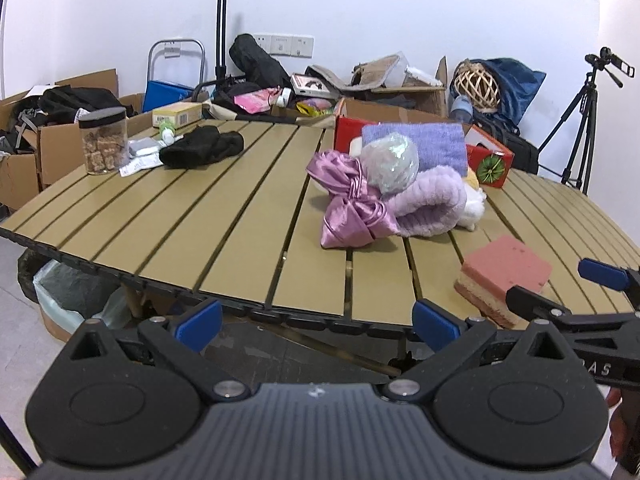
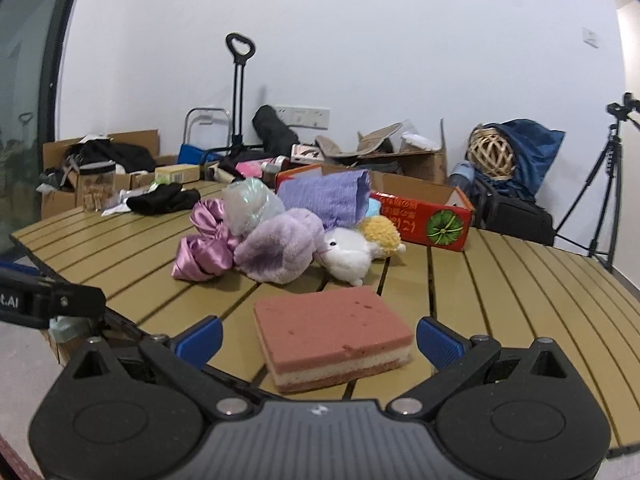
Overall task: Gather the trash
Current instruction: 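Move the right tool to the pink sponge and close on it while the left tool approaches the pink scrunchie, then close the left tool on the pink satin scrunchie while the right tool holds the sponge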
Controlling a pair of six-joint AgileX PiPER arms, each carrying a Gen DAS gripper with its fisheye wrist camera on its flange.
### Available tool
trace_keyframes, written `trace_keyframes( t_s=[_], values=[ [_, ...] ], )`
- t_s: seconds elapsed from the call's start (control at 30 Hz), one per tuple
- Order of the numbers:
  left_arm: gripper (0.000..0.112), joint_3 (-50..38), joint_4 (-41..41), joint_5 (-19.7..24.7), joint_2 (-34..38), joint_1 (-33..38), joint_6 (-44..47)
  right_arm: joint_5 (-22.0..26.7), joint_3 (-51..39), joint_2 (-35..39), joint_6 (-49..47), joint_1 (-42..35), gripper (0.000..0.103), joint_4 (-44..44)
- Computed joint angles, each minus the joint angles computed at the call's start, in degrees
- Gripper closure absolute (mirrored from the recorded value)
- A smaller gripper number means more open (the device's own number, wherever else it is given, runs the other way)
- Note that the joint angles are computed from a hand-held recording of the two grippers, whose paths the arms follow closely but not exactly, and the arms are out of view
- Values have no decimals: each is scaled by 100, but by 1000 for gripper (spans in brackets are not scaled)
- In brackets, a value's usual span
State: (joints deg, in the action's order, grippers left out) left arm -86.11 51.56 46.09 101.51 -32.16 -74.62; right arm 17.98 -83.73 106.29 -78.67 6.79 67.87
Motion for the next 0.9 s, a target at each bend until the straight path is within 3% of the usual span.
trace_keyframes(
  t_s=[0.23,0.63,0.9],
  values=[
    [9,-217,-244,-42,291,64,290,560,-1141,778,1462,-101,0,-1503],
    [9,-396,-330,-54,393,105,479,2106,-2938,1782,2403,-458,0,-2115],
    [9,-667,-378,-81,519,163,630,2108,-3169,1988,2986,-364,2,-2379]
  ],
)
